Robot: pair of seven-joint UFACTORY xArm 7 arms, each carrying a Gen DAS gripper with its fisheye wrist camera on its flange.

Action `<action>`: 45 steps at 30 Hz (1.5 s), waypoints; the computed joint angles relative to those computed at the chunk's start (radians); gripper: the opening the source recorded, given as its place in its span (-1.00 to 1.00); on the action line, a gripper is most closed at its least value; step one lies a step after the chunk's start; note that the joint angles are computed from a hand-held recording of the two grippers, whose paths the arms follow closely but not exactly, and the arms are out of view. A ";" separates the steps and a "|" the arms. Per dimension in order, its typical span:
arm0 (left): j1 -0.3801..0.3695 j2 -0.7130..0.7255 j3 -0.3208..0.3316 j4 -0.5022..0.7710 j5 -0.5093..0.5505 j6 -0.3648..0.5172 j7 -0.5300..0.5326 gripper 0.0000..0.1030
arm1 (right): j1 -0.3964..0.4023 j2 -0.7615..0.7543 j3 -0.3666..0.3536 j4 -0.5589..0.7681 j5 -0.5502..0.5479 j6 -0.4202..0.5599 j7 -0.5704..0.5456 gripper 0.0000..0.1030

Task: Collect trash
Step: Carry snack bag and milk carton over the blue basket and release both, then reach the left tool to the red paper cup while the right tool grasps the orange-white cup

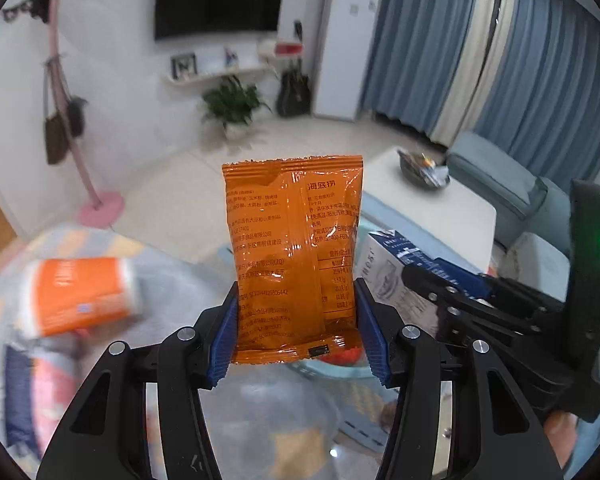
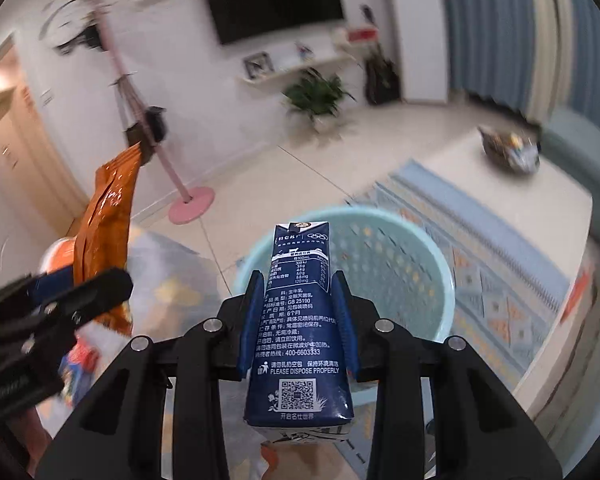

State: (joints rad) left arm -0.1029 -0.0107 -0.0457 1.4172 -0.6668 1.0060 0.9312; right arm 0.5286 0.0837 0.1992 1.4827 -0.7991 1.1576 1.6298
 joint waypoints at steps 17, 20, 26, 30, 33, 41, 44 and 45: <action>-0.001 0.241 -0.077 0.144 0.144 0.072 -0.131 0.55 | -0.107 -0.075 -0.009 -0.205 0.131 -0.109 0.107 -0.06; 0.021 0.240 -0.077 0.150 0.101 0.092 -0.122 0.65 | -0.113 -0.084 -0.003 -0.220 0.136 -0.121 0.119 -0.06; 0.053 0.172 -0.063 0.097 0.015 0.110 -0.076 0.65 | -0.103 -0.068 0.011 -0.195 0.130 -0.109 0.111 -0.06; 0.086 0.112 -0.028 0.068 -0.058 0.126 -0.028 0.65 | -0.075 -0.031 0.018 -0.119 0.102 -0.074 0.090 -0.06; 0.122 0.081 0.009 0.071 -0.116 0.152 0.013 0.65 | -0.035 0.026 0.020 -0.013 0.062 -0.040 0.054 -0.06; 0.234 0.061 0.105 0.133 -0.203 0.140 0.067 0.65 | 0.119 0.258 -0.033 0.366 -0.029 -0.008 -0.105 0.26; 0.285 0.104 0.123 0.199 -0.202 0.097 0.059 0.72 | 0.159 0.370 -0.058 0.538 -0.023 -0.040 -0.185 0.58; 0.302 0.123 0.129 0.220 -0.187 0.055 0.052 0.73 | 0.172 0.414 -0.068 0.607 -0.016 -0.034 -0.218 0.64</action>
State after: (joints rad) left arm 0.1991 0.1122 0.0828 1.6376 -0.8536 1.0614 0.9835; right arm 0.7003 0.4978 0.1316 2.0898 -0.8148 1.1232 1.4121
